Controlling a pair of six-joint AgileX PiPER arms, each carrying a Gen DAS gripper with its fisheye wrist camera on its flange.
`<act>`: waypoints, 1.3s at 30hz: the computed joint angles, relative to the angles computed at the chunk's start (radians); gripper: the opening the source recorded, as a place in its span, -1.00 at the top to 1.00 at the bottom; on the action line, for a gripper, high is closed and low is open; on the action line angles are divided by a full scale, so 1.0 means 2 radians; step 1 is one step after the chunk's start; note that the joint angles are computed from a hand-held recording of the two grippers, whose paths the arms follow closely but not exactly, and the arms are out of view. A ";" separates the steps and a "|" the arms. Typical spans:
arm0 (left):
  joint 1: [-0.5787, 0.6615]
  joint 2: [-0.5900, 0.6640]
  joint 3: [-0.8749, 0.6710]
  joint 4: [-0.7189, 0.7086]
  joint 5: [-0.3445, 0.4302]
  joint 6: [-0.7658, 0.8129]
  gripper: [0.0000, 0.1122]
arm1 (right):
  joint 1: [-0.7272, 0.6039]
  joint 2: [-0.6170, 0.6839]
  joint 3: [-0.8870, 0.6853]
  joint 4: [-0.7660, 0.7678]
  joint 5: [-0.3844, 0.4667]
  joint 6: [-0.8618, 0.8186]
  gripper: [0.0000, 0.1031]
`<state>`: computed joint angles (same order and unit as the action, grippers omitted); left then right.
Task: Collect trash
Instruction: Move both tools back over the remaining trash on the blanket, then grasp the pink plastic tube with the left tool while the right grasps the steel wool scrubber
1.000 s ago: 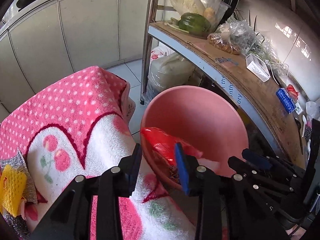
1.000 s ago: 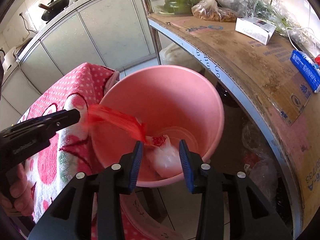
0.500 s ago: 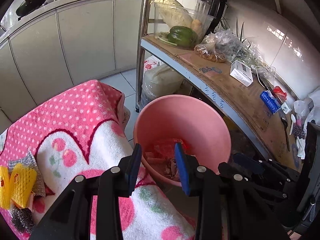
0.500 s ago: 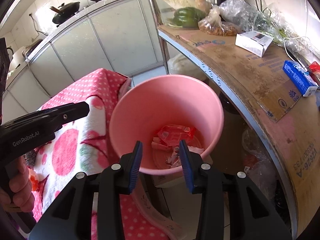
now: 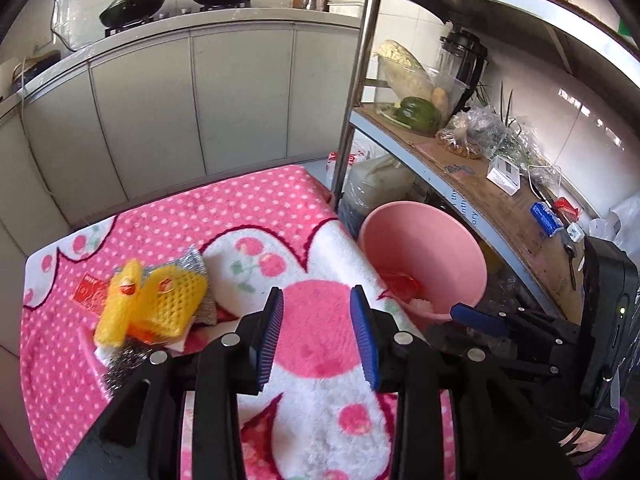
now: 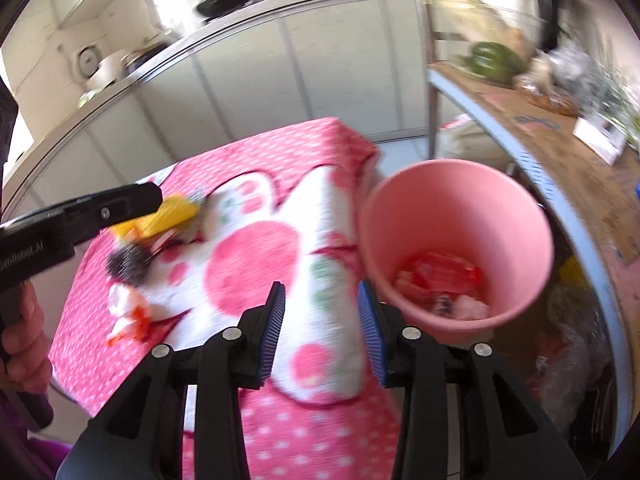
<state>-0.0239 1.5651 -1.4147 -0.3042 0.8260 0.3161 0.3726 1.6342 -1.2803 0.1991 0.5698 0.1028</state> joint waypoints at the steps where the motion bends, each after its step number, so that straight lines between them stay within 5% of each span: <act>1: 0.015 -0.008 0.008 -0.009 0.003 0.012 0.40 | 0.010 0.002 -0.004 0.002 0.003 -0.004 0.25; 17: 0.295 -0.029 0.089 -0.116 0.035 0.180 0.44 | 0.104 0.061 -0.095 0.058 0.060 -0.059 0.25; 39: 0.250 0.077 0.054 -0.067 0.027 0.089 0.44 | 0.114 0.108 -0.155 0.070 0.091 -0.068 0.25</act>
